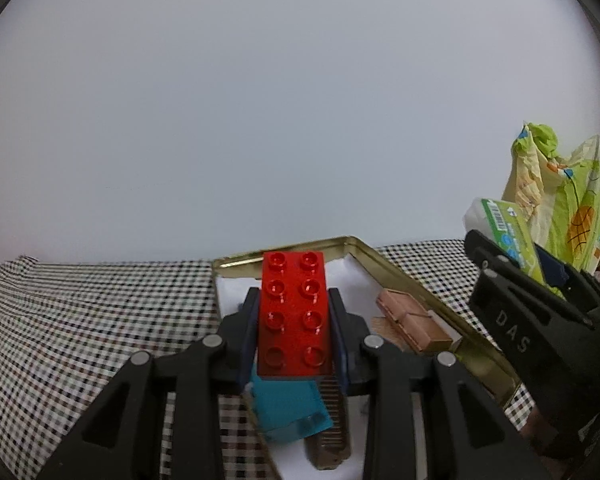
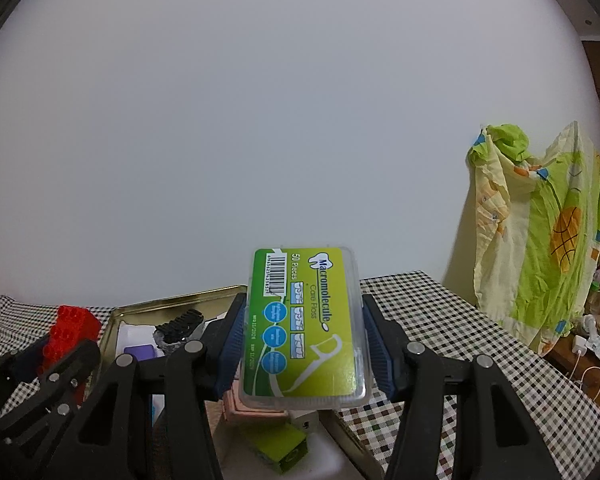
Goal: Organize rigid objects
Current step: 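Carry the red brick and green floss box over the tin tray with both tools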
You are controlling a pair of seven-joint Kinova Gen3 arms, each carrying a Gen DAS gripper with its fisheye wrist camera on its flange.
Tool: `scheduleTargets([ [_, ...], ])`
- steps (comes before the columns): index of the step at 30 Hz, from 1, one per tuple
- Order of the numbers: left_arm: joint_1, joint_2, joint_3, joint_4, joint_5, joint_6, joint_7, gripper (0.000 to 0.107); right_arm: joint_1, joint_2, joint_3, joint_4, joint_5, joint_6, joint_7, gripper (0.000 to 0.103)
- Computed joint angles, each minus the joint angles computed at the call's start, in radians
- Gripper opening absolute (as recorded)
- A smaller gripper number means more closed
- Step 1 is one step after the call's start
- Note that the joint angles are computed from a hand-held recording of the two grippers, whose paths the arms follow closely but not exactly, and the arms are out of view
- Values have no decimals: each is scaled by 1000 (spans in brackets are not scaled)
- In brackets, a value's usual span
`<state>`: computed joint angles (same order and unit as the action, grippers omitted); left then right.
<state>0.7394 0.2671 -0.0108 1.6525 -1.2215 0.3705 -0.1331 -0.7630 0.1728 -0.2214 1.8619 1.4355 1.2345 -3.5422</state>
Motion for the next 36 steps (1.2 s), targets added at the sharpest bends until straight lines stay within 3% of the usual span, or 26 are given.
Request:
scheduleTargets([
  [13, -8, 33, 2, -64, 240, 22, -261, 31, 46, -8, 14, -22, -52, -92, 63, 57],
  [20, -45, 62, 33, -131, 439, 73, -474, 31, 64, -4, 25, -51, -119, -158, 134, 57],
  [36, -44, 95, 12, -193, 612, 164, -647, 31, 84, 5, 53, -101, -245, -243, 286, 57],
])
